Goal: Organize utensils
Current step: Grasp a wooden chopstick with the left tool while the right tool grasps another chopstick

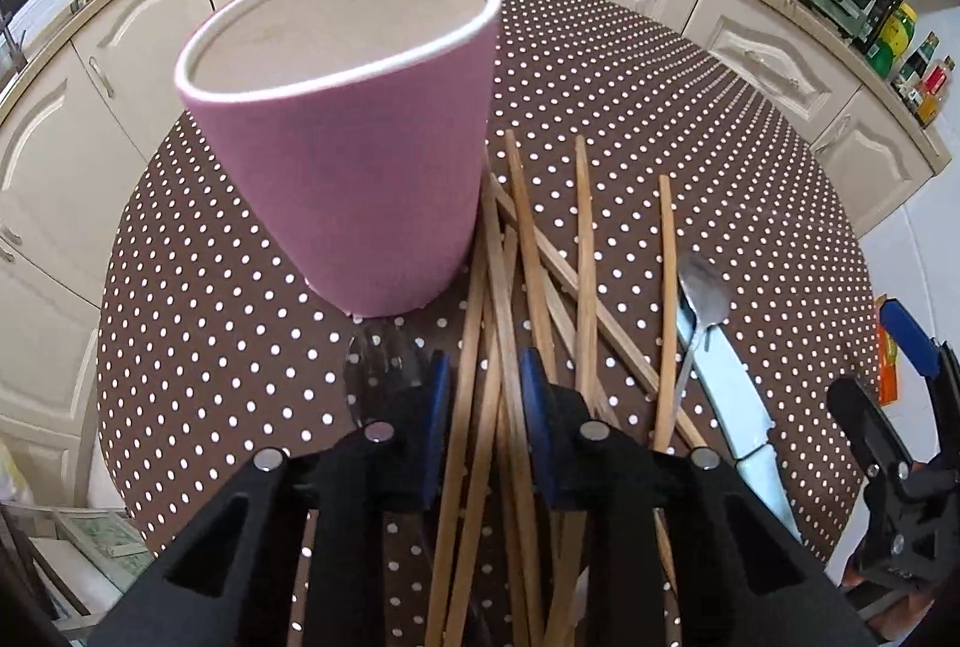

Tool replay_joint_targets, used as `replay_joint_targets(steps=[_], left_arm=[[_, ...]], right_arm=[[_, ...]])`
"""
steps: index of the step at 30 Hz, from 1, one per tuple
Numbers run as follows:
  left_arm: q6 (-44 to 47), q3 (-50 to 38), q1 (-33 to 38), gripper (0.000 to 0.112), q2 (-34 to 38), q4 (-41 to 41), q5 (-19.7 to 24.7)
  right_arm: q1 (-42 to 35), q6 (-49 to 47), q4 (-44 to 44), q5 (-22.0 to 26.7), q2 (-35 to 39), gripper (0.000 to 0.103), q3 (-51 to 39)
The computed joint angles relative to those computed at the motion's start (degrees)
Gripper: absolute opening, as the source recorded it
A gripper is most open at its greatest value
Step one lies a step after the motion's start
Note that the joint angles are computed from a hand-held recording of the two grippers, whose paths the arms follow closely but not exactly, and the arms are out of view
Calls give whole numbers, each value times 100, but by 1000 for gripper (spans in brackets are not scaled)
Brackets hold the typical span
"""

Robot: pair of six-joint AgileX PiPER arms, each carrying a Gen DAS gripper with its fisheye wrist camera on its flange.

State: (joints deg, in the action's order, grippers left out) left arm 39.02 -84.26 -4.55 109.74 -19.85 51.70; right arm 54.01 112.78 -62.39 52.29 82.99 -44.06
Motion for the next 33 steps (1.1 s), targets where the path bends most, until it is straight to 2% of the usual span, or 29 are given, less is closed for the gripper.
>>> replay_joint_targets(steps=[4,6,10,13,22,28,31,33], left_arm=[[-163,-399,-72,15,342,-49,232],[-123,-390,-54,12,347,-148,179],[12,-451,75,10,400,-493,365],[184,-78,154,7,153,-683,217],[810,367,628,5,-221,-1224,487],[1608,899,1235,5,-743,-1858,671],[2093,1190,1658,5,-1100,-2369,829],[2441,1372,1961,5,-1323,-2681,928]], right_arm=[[-80,-82,65,-79,-36,97,-20],[-91,-133,77,-64,-48,97,-46],[-168,-357,142,-98,-73,97,-156],[-248,-597,222,-192,-1,97,-307],[-570,-1321,625,-723,326,97,-796],[-1379,-2833,1821,-1733,567,97,-1415],[-1912,-4047,3070,-2183,829,97,-1816],[-2207,-4907,4034,-2375,1009,86,-2029]])
